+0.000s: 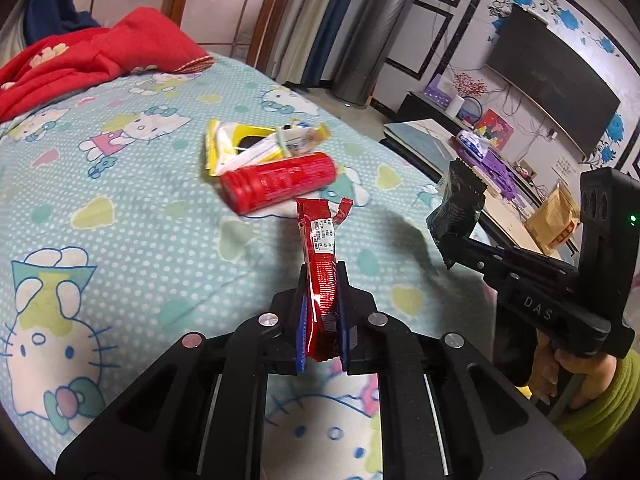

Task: Collect trash
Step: 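Carry the red wrapper and green packet with both tools over the bin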

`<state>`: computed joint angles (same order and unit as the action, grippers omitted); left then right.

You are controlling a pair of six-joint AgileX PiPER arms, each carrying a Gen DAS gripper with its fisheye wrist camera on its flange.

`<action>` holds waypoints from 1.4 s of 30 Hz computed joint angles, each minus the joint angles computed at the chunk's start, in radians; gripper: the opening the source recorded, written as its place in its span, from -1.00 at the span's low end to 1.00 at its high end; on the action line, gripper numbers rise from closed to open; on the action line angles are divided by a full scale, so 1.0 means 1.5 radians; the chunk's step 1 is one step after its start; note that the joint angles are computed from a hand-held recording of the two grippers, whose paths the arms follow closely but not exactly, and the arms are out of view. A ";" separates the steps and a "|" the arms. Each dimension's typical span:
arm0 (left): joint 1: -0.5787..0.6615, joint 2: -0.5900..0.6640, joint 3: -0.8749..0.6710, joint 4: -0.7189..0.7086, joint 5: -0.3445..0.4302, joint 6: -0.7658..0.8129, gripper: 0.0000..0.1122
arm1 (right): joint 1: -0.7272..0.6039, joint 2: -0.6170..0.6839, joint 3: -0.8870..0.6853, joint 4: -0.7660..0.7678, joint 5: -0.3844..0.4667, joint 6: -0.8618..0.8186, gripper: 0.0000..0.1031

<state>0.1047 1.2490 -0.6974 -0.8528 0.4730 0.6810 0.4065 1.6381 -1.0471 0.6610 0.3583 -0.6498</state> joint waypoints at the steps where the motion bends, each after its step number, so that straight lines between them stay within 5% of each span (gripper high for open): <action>1: -0.010 -0.005 0.001 0.007 -0.003 -0.009 -0.88 | -0.005 -0.005 0.004 0.002 0.000 -0.001 -0.85; 42: -0.356 -0.020 -0.031 0.233 -0.093 -0.295 -0.88 | -0.270 -0.164 0.114 0.122 0.076 -0.183 -0.86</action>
